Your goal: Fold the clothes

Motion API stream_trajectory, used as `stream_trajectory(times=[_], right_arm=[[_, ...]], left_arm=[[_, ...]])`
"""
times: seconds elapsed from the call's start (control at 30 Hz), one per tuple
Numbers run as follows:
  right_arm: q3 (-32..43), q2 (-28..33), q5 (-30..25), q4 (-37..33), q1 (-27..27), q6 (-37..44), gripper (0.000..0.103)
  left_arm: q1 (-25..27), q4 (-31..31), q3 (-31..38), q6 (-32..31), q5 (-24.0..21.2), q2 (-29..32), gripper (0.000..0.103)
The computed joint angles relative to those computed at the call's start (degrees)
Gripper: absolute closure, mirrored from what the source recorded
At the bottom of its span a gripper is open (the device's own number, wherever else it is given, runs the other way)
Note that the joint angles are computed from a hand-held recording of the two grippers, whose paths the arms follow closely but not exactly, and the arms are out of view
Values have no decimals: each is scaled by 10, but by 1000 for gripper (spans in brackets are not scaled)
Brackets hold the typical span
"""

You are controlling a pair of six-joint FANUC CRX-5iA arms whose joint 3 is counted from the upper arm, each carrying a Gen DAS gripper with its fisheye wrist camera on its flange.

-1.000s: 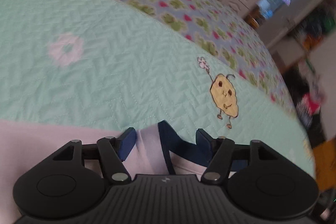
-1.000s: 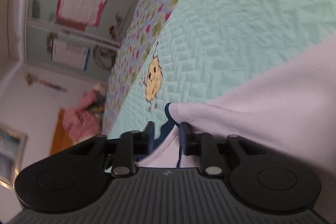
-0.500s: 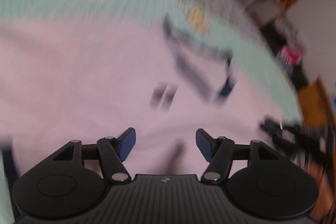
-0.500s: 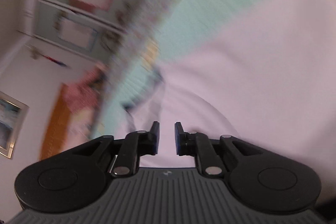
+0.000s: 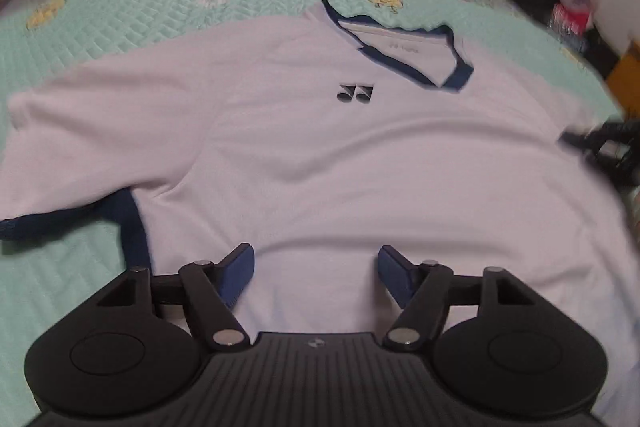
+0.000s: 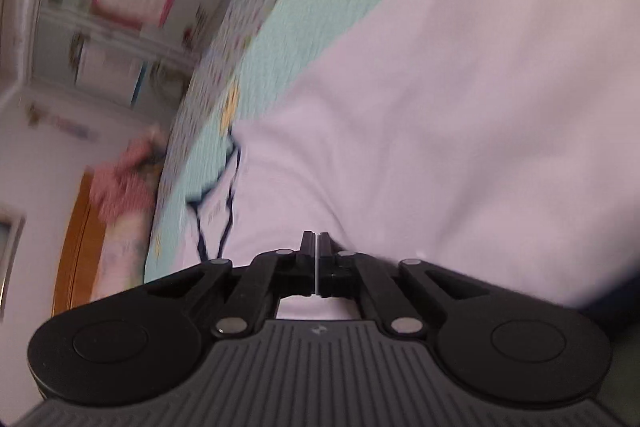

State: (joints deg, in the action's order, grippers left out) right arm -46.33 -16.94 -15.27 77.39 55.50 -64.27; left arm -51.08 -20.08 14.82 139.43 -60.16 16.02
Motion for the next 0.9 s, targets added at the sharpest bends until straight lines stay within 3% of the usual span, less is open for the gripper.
stream_trajectory(times=[0.07,0.2,0.3,0.4,0.43,0.47,0.5,0.53,0.6,0.67,0.7,0.73,0.83,0.9], right_arm=[[11,-22,-93,-80,72,83,85],[15,-86,-219,-234,222,202,78],[-28,-142,-262,-220,311,126,77],[-54,-180,-306,-210,387,52,78],[-55,-186,-331,-225,413,46,78],[-56,-193,-355,-235,438,35,96],[-63,-200,-380,-232,456,8,102],[-71,-207,-402,-219,472,-37,102],[-84,-213,-427,-179,488,-87,91],[-95,-216,-445,-147,502,-113,67],[-102,-219,-437,-147,504,-119,65],[-108,-221,-429,-147,505,-124,66],[-116,-221,-461,-161,533,-156,99],[-110,-212,-495,-155,552,-194,94]], left_arm=[[-9,-6,-2,18,-13,-5,31],[-23,0,-34,80,-24,-41,31],[-33,16,-73,122,15,-83,32],[-44,69,-112,89,72,-107,30],[-48,76,-111,79,61,-99,30],[-53,81,-108,69,44,-89,30],[-58,86,-105,60,28,-78,34],[-67,67,-109,70,34,-83,33],[-65,67,-107,80,32,-84,33],[-63,62,-121,118,51,-95,33],[-63,62,-126,124,58,-97,33],[-63,61,-129,127,64,-98,33],[-76,47,-117,122,46,-92,33],[-84,46,-116,113,42,-96,33]])
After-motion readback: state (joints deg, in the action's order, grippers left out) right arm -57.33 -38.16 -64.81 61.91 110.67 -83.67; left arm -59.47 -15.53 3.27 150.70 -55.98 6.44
